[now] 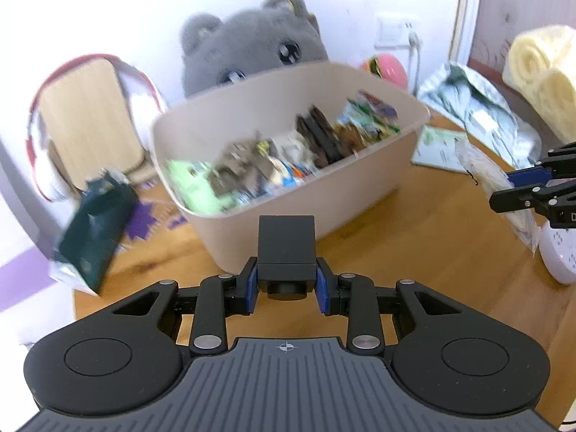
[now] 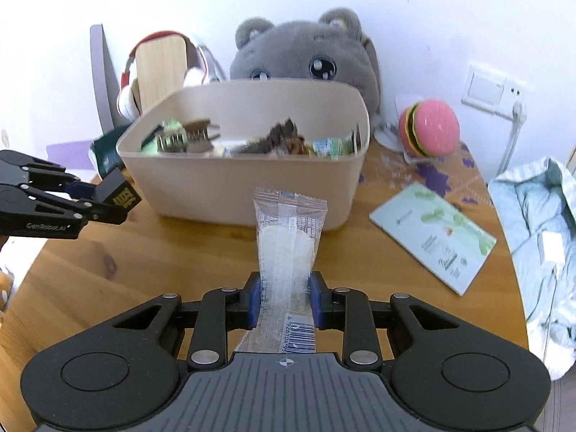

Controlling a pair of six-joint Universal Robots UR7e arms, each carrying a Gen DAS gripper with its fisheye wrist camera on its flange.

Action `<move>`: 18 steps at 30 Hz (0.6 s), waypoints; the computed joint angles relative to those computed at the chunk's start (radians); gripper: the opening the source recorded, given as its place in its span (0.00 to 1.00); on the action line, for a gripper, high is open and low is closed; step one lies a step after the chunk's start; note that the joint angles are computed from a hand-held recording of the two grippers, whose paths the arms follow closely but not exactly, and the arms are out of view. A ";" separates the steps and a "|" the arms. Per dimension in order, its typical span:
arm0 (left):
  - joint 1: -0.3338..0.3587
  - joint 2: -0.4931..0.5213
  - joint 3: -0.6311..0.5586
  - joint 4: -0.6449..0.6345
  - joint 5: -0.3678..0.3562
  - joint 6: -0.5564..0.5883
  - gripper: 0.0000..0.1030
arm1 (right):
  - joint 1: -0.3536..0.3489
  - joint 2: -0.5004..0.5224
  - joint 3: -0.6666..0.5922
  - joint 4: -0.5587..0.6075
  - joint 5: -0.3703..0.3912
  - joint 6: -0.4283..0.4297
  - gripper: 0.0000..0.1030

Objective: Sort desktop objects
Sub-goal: 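Carry black box and plastic bag into the basket and release both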

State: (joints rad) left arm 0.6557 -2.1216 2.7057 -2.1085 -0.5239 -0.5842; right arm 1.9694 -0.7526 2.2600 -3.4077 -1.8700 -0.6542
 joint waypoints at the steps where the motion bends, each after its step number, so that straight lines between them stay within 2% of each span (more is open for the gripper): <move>1: -0.010 -0.021 -0.005 0.027 0.011 -0.014 0.31 | 0.005 -0.003 -0.005 0.002 0.005 0.005 0.25; 5: -0.046 -0.064 -0.028 0.107 0.071 -0.075 0.31 | 0.026 -0.008 -0.032 0.004 0.027 0.023 0.25; 8: -0.037 -0.046 -0.036 0.035 0.101 -0.025 0.31 | 0.040 -0.009 -0.057 0.007 0.043 0.020 0.25; 11: -0.006 0.017 -0.041 -0.138 0.122 0.084 0.31 | 0.050 -0.009 -0.086 0.017 0.058 0.015 0.25; 16: 0.083 0.217 -0.071 -0.590 0.116 0.357 0.31 | 0.062 0.012 -0.151 0.026 0.071 0.002 0.25; 18: 0.123 0.296 -0.100 -0.716 0.104 0.434 0.31 | 0.065 0.027 -0.180 0.027 0.076 0.000 0.25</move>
